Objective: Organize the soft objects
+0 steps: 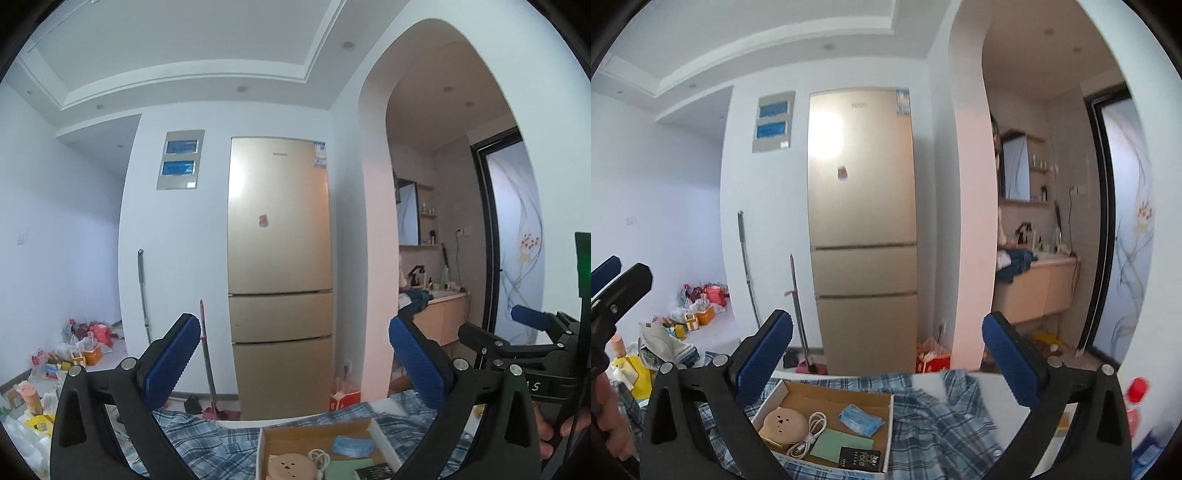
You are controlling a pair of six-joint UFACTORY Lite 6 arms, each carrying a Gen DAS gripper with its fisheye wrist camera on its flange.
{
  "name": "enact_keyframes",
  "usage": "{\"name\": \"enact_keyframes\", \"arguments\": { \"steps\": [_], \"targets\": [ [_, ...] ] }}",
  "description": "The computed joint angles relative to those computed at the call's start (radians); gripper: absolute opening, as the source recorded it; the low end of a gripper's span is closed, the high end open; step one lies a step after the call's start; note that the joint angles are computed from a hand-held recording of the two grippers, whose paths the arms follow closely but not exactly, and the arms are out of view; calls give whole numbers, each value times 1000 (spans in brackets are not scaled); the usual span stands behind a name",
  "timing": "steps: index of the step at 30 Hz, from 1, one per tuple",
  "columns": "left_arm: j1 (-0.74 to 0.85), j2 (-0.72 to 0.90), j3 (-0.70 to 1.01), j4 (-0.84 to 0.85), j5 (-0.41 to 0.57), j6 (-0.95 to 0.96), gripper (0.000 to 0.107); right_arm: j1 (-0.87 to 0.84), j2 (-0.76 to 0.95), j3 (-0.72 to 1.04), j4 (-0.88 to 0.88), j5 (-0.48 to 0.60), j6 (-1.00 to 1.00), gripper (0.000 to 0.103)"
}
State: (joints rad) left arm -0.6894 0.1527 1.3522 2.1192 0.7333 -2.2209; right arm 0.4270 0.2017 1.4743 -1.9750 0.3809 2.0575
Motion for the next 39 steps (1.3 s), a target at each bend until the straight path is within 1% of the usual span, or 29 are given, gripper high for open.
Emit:
{"name": "enact_keyframes", "arguments": {
  "steps": [2,3,6,9,11,13,15,17,18,20,24,27,30,32,35,39],
  "targets": [
    [-44,-57,-63,-2,53,1,103,25,-91,-90,-42,50,40,103],
    [-82,-98,-117,3,115,-2,103,37,-138,-137,-69,69,71,103],
    [-161,-206,-251,2,224,-2,103,68,-247,-245,-105,103,119,103],
    [-217,-292,-358,-20,277,3,103,81,-330,-350,-184,118,189,103],
    [-241,-327,-407,-38,309,4,103,99,-351,-402,-182,154,203,103],
    [-260,-360,-457,-52,325,-8,103,93,-380,-459,-243,140,283,103],
    [-271,-386,-505,-63,341,-24,103,98,-401,-510,-273,151,324,103],
    [-285,-392,-543,-71,375,-44,103,135,-416,-555,-234,219,285,103],
    [-290,-390,-567,-71,393,-59,103,167,-413,-573,-181,287,235,103],
    [-286,-376,-589,-67,402,-86,103,197,-412,-607,-163,353,217,103],
    [-251,-360,-657,-43,371,-199,103,199,-410,-672,-203,354,291,103],
    [-219,-327,-692,-24,348,-259,103,204,-375,-690,-182,364,296,103],
    [-200,-287,-732,9,360,-329,103,201,-316,-675,-72,326,214,103],
    [-187,-269,-764,38,375,-374,103,166,-301,-690,-112,269,264,103],
    [-167,-220,-758,51,368,-397,103,142,-281,-709,-147,231,318,103],
    [-144,-160,-742,74,340,-444,103,128,-256,-741,-208,215,394,103]
  ]
}}
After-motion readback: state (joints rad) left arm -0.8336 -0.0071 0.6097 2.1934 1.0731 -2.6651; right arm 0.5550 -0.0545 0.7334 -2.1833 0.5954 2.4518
